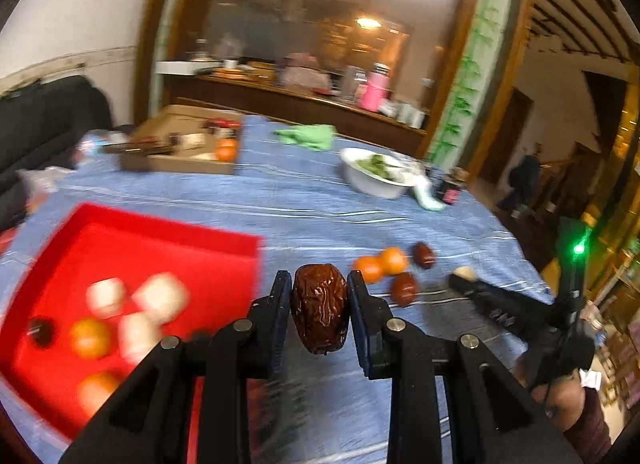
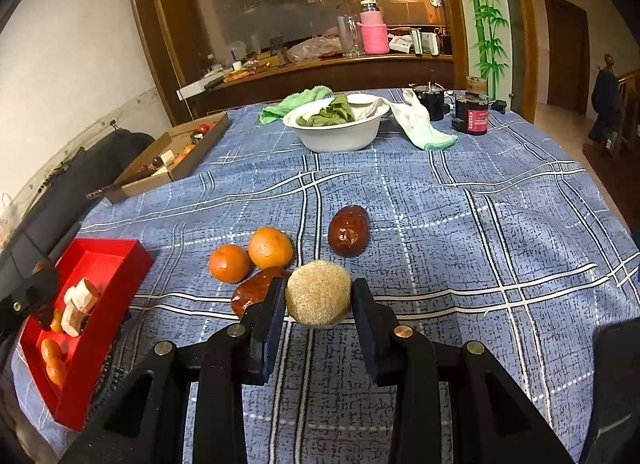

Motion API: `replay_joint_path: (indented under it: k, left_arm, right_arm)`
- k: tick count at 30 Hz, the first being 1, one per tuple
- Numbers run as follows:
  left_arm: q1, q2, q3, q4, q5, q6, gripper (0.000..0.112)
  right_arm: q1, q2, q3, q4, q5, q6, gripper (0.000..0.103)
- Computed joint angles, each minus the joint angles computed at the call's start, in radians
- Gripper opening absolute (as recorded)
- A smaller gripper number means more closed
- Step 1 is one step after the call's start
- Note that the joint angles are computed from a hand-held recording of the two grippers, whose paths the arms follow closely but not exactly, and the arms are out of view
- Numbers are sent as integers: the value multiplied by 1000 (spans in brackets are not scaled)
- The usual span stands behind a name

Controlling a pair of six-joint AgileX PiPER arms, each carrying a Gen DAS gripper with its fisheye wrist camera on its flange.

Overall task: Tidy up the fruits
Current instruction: 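Carry the date and yam slice over the red tray and open both grippers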

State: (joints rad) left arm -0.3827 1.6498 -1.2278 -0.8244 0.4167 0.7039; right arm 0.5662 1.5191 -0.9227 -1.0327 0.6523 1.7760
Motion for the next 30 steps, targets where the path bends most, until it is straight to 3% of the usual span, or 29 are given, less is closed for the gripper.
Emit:
replay_joint_path:
  k: [3, 7, 12, 20, 23, 30]
  left_arm:
    - [78, -62, 62, 24, -14, -20, 27]
    - [173, -105, 100, 56, -21, -33, 27]
    - [278, -98, 86, 82, -3, -49, 28]
    - [356, -50, 91, 99, 25, -50, 28]
    - [363, -32, 90, 128, 22, -83, 28]
    - [357, -3, 90, 219, -1, -185, 28]
  right_arm:
    - [12, -13, 4, 10, 1, 16, 36]
    - [17, -52, 21, 98, -102, 1, 36]
    - [122, -8, -118, 180, -66, -128, 36]
    - [254, 284, -544, 373, -1, -477, 37]
    - [287, 419, -722, 444, 65, -608, 37]
    - [291, 572, -904, 528, 150, -737, 37]
